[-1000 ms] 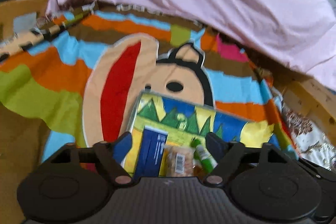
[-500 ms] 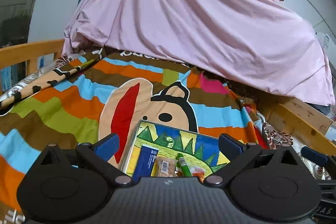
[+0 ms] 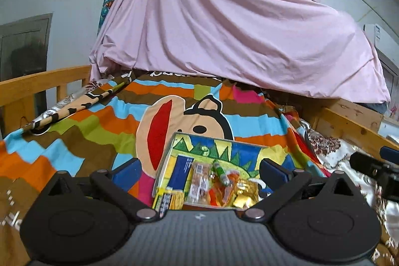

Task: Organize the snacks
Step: 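Lift both tools back from the tray toward the remaining snacks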

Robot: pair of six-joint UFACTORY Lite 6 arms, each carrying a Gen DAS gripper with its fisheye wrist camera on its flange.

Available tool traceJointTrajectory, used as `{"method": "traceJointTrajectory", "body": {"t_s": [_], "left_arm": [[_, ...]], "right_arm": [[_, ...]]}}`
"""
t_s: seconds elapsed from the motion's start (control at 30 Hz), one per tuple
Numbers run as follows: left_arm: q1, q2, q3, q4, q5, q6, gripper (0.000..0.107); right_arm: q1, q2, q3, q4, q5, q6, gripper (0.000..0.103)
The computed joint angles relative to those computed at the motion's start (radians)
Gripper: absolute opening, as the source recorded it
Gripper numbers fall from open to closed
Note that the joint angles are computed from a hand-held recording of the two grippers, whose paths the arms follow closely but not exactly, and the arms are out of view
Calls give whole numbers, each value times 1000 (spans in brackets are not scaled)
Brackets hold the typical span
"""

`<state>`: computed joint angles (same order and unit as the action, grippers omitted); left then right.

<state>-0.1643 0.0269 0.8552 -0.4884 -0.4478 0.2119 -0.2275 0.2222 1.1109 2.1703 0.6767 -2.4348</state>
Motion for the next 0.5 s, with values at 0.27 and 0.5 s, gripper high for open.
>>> {"method": "traceJointTrajectory", "body": {"t_s": [0.27, 0.5], "left_arm": [[-109, -188, -200, -215, -37, 200, 102], [-226, -283, -289, -497, -66, 454, 103]], "right_arm": [[-120, -187, -227, -145, 34, 84, 102], [-193, -297, -344, -265, 34, 163, 102]]}}
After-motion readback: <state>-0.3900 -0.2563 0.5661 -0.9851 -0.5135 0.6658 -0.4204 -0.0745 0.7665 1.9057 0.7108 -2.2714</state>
